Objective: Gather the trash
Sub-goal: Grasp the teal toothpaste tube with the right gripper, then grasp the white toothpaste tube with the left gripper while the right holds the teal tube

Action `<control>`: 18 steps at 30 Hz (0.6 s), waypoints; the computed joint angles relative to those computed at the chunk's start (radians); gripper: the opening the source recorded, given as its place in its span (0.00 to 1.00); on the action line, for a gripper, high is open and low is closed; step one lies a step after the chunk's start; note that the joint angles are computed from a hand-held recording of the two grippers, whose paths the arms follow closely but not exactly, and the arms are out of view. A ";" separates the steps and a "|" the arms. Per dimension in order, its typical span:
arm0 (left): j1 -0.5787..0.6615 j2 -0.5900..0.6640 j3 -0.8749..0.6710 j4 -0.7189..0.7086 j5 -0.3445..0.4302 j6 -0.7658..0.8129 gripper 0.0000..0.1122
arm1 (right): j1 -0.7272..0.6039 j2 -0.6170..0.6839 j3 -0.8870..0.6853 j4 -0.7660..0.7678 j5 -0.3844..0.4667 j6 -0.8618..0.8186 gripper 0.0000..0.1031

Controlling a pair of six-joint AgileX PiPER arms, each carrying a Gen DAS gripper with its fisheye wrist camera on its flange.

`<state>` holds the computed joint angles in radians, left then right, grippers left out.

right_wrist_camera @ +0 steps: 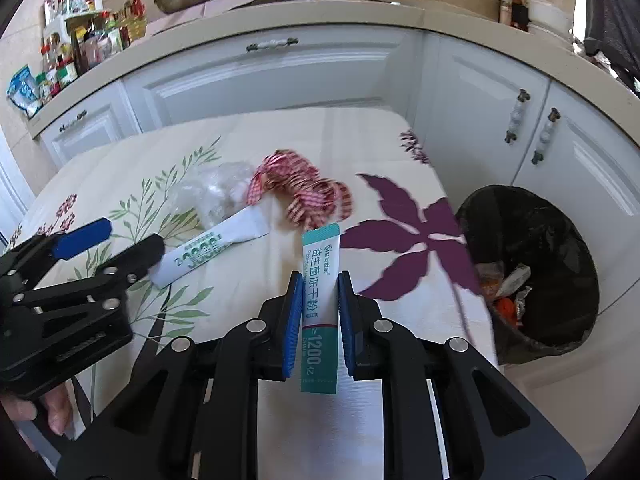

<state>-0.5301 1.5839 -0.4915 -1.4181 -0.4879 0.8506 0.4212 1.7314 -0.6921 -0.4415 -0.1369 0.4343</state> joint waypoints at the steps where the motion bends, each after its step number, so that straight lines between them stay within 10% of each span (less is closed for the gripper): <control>1: 0.003 0.010 -0.012 -0.001 0.008 0.011 0.61 | -0.018 -0.008 0.005 -0.046 -0.008 0.040 0.17; 18: 0.016 0.075 -0.075 0.011 0.143 0.101 0.15 | -0.139 -0.011 0.030 -0.355 -0.097 0.313 0.17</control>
<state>-0.5142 1.6588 -0.5661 -1.4071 -0.3445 0.9515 0.2826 1.7208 -0.6618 -0.7961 -0.2337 0.7470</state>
